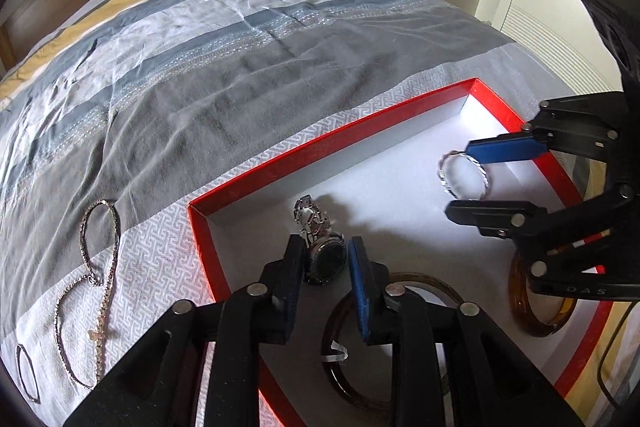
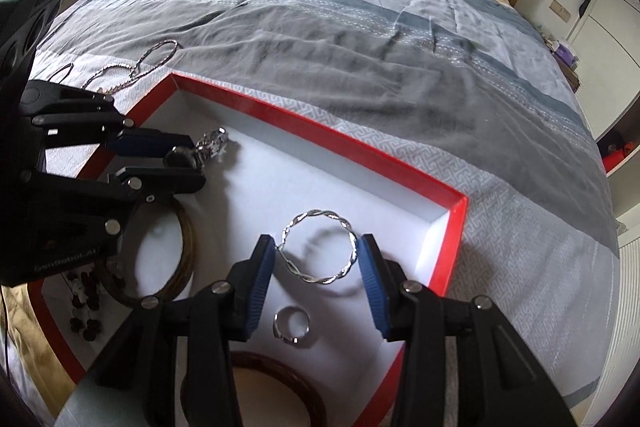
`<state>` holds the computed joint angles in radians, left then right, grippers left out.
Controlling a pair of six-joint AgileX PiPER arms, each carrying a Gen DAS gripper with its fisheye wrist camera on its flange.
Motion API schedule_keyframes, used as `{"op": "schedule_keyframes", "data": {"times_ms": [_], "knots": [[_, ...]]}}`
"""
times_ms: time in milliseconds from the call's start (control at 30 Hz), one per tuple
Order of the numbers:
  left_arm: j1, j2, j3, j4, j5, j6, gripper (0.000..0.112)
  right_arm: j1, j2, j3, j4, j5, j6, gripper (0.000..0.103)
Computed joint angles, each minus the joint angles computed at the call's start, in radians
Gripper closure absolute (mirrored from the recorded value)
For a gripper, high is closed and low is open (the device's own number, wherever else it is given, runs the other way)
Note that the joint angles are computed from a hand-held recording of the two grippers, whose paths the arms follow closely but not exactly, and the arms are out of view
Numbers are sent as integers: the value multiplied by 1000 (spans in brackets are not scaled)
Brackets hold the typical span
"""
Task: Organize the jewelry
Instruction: 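Carry watch and twisted bracelet into the red box and open both tools, then lift both open tools out of the box and back from the bed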
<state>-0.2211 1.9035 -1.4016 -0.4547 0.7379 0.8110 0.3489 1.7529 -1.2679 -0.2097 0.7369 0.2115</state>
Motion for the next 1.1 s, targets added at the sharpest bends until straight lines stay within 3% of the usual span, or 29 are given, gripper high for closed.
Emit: {"op": "schedule_keyframes", "data": {"times_ms": [100, 200, 400, 567, 733, 833, 1100], "knots": [[2, -13, 6, 1, 13, 1, 81, 10, -19, 7, -17, 25, 15, 62], [6, -52, 31, -3, 10, 1, 67, 13, -35, 12, -28, 46, 29, 60], [48, -147, 62, -25, 53, 20, 67, 42, -110, 38, -68, 80, 113, 58], [113, -300, 154, -46, 85, 25, 62, 120, -208, 73, -108, 129, 226, 58], [178, -507, 295, -8, 87, 14, 54, 282, -320, 115, -168, 218, 414, 58], [254, -618, 350, -7, 131, 35, 51, 399, -366, 134, -205, 277, 544, 58], [598, -818, 421, -123, 342, 248, 47, 777, -433, 161, -330, 427, 977, 58]]}}
